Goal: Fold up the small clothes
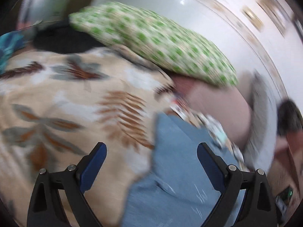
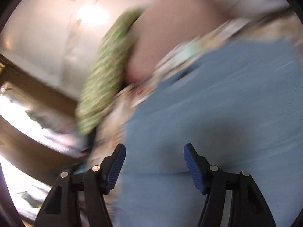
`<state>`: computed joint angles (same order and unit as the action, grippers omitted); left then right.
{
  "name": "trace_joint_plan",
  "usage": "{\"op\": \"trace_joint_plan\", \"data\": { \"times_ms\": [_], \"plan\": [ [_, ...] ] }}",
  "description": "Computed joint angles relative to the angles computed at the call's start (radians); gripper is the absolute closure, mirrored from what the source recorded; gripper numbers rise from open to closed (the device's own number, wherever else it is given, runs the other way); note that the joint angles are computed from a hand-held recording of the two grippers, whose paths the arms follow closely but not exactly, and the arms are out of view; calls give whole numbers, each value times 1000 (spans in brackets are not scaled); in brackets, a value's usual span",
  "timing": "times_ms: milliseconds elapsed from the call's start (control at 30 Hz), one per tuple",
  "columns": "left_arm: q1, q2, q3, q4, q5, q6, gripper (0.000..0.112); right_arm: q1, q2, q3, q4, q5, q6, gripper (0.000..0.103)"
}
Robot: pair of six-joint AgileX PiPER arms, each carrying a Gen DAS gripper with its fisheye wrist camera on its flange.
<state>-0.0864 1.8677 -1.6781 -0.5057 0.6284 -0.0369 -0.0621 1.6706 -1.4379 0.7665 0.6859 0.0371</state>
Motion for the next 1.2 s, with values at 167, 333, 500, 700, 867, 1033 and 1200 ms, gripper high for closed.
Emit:
{"op": "trace_joint_plan", "data": {
  "times_ms": [167,333,500,700,867,1033,1200],
  "plan": [
    [-110,56,-55,78,13,-20,16,-346,-26,60,-96,140,-71,35],
    [-192,166,-233,220,108,-138,16,-428,145,-49,16,271,-183,35],
    [-224,207,-302,255,172,-157,16,-428,112,26,-2,228,-256,35],
    [-239,179,-255,260,182,-164,16,-398,113,46,-19,243,-376,36],
    [-244,104,-146,289,148,-159,16,-450,58,108,69,254,-287,90],
    [-214,0,-8,237,140,-123,16,-423,93,103,-60,222,-120,88],
    [-178,-85,82,206,95,-87,16,-337,-39,81,-200,147,9,48]
  ]
}}
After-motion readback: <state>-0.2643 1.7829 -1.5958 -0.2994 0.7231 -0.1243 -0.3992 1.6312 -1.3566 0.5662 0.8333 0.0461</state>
